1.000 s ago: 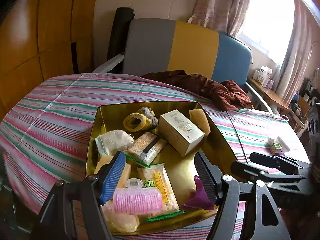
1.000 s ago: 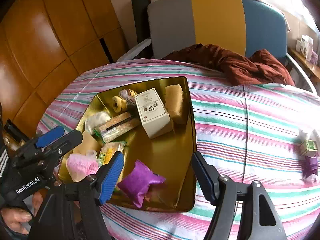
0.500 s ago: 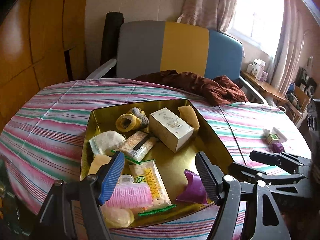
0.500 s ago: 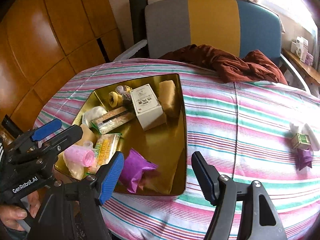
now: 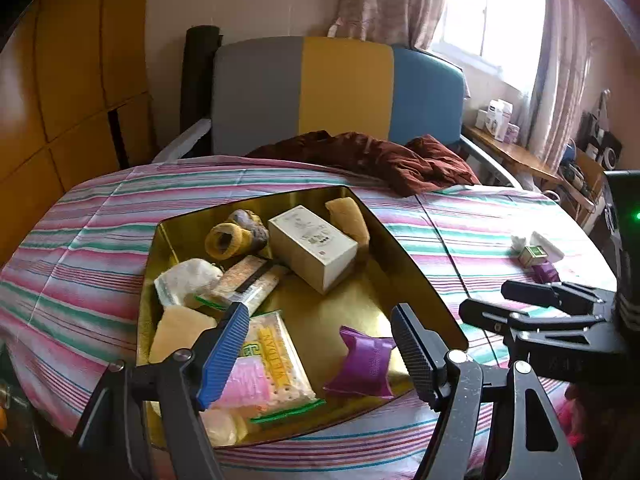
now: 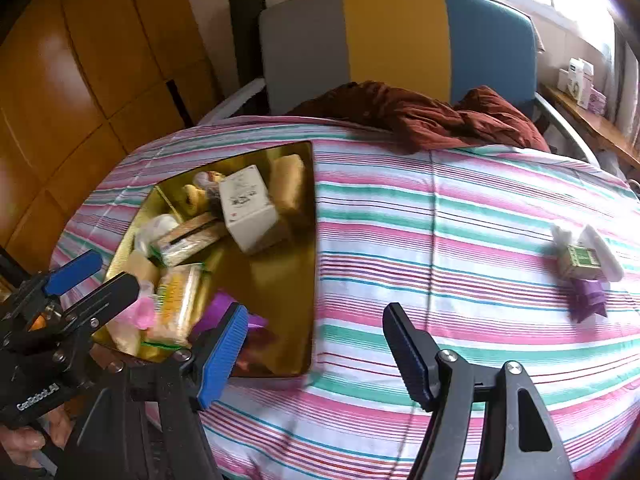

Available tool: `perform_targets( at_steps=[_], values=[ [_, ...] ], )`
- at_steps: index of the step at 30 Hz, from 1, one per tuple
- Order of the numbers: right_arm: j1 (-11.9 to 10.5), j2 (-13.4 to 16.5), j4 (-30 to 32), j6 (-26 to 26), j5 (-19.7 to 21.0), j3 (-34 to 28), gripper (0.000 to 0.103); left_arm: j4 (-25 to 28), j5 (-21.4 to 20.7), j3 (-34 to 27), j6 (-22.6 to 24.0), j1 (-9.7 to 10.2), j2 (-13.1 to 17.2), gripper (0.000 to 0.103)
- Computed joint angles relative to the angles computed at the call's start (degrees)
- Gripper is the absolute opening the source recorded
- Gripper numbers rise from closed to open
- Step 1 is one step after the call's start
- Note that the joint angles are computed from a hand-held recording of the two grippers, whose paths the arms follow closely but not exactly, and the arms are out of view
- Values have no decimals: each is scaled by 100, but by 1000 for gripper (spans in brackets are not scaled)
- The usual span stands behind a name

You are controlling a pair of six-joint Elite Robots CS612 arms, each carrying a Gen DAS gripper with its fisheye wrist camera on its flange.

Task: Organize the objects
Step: 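Withdraw both open grippers from the gold tray, then move both open grippers to the remaining items and grasp the plastic-wrapped ball with the left gripper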

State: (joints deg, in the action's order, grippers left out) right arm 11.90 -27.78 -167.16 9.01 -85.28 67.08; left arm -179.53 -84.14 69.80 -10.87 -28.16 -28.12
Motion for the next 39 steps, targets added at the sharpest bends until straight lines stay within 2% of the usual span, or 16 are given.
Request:
perform_targets(
  at_steps=[14, 26, 29, 32, 37, 39],
  values=[
    [-323, -214, 8, 403, -555, 328, 71, 144, -138, -108, 409, -117, 37, 74],
    [-835, -423, 99, 1091, -1314, 703, 71, 336, -281, -334, 829, -241, 122, 75],
    [-1008, -432, -19, 1462, -1407, 801, 71, 378, -324, -411, 940, -276, 154, 75],
    [-1166, -455, -272, 2149, -1493, 992, 71, 478, -405, -534, 1035, -316, 201, 75],
    [-1439, -502, -644, 3549, -1135, 1378, 71, 738, -590, -831, 1189, -399, 322, 75],
    [-1486, -516, -810, 3770, -1050, 1468, 71, 885, -679, -995, 1246, -442, 397, 75]
  ],
)
